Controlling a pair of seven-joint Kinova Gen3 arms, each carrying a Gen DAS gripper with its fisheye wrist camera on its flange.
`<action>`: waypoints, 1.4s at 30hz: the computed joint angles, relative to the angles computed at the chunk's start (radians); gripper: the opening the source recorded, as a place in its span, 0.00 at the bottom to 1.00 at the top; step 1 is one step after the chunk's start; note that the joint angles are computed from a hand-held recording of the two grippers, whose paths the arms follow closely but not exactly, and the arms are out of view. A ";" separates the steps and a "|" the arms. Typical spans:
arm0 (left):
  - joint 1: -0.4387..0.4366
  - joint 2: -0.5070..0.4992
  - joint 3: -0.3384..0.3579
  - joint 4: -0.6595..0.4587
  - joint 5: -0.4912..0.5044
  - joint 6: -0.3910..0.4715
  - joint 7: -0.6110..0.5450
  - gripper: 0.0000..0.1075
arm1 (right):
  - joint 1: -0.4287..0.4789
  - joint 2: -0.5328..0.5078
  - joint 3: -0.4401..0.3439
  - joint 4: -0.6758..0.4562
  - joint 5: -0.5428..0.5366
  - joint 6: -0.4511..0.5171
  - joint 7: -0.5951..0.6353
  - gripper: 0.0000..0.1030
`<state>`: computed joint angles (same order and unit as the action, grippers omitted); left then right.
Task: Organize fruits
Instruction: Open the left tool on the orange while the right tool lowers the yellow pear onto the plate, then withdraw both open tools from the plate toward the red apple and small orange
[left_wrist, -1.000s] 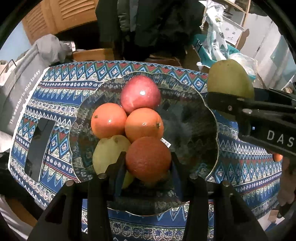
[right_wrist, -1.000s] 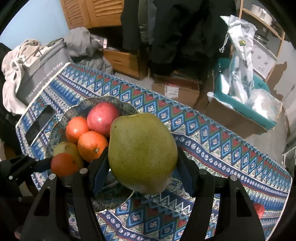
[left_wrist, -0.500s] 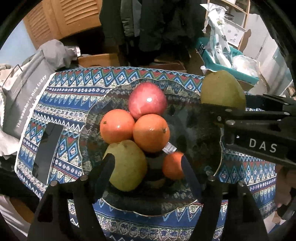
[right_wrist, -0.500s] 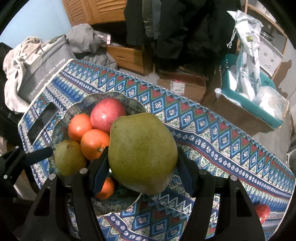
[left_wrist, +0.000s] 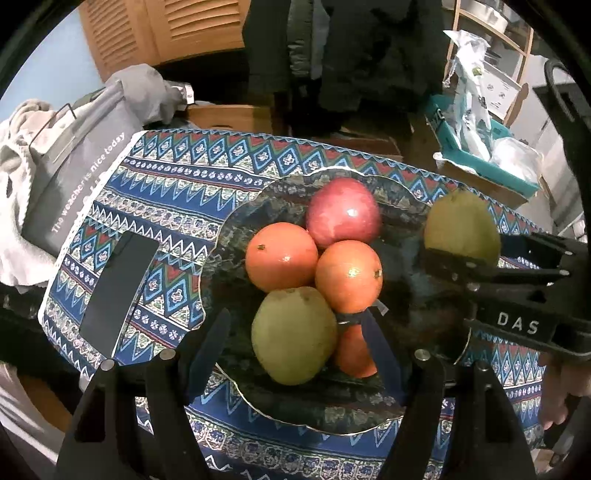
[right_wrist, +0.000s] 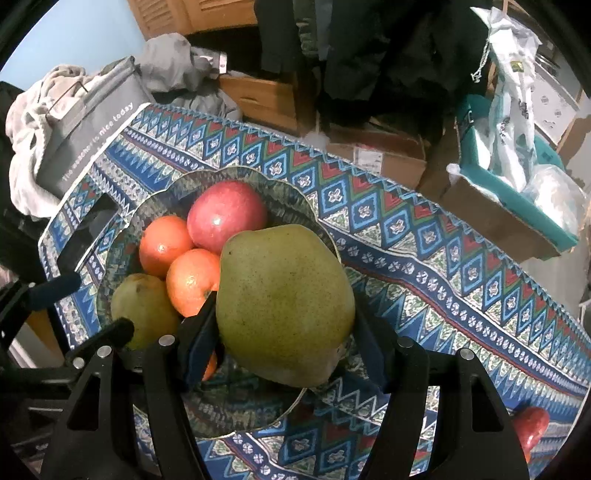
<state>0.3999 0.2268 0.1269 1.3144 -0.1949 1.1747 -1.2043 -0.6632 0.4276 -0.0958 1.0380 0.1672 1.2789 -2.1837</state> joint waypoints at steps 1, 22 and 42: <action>-0.001 0.000 -0.001 0.000 0.000 -0.001 -0.002 0.70 | 0.002 0.006 -0.002 -0.006 -0.006 0.006 0.003 0.66; 0.002 -0.016 0.004 -0.014 0.000 0.000 -0.005 0.70 | -0.014 -0.030 0.015 -0.029 0.035 0.025 -0.034 0.68; 0.046 -0.058 0.032 -0.081 -0.020 0.003 0.002 0.70 | -0.120 -0.179 -0.008 -0.009 0.314 0.184 -0.164 0.69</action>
